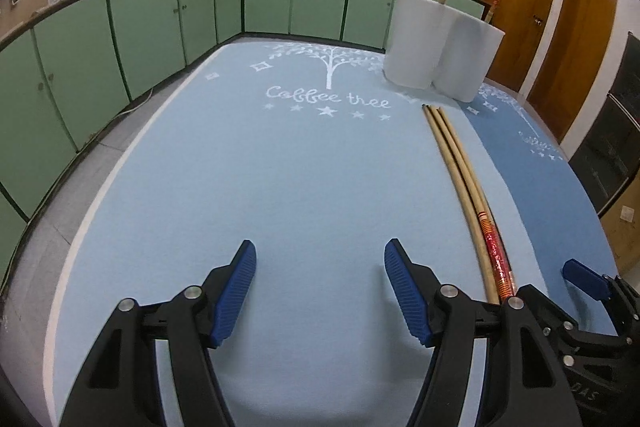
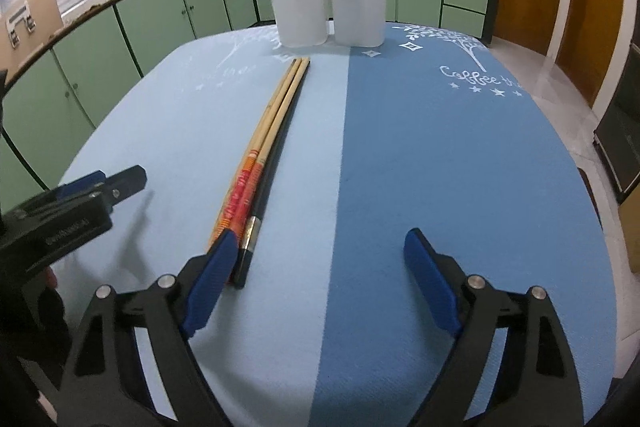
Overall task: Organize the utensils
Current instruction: 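Bring both open grippers back over the remaining chopsticks, then close the right gripper on the black chopstick and lift it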
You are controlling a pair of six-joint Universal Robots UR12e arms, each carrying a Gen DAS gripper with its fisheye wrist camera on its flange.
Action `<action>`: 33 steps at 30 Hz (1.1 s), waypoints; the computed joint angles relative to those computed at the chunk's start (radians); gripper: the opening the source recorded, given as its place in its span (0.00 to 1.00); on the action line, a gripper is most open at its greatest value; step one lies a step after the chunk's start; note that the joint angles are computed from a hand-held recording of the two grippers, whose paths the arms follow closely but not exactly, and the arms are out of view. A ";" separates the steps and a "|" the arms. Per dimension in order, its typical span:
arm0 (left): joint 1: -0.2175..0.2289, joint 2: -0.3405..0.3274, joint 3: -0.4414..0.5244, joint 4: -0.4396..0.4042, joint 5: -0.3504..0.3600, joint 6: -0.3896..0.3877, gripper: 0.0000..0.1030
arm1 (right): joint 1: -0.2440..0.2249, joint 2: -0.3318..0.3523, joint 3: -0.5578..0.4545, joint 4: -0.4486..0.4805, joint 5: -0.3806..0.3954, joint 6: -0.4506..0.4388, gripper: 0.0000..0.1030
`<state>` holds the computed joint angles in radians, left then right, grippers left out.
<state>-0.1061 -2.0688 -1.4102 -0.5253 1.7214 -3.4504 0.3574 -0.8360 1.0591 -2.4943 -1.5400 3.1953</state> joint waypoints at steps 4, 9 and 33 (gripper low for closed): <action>0.002 0.000 0.000 -0.008 -0.003 0.001 0.64 | 0.007 0.003 -0.005 0.002 -0.028 -0.022 0.80; 0.000 -0.003 0.003 -0.009 0.001 0.013 0.64 | 0.003 -0.004 0.003 -0.001 -0.056 0.023 0.80; -0.006 -0.002 0.003 -0.017 0.018 0.018 0.66 | 0.009 -0.022 0.049 -0.058 0.009 -0.016 0.20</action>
<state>-0.1118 -2.0709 -1.4069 -0.5427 1.7395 -3.4322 0.3668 -0.8581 1.1077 -2.5527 -1.5309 3.1792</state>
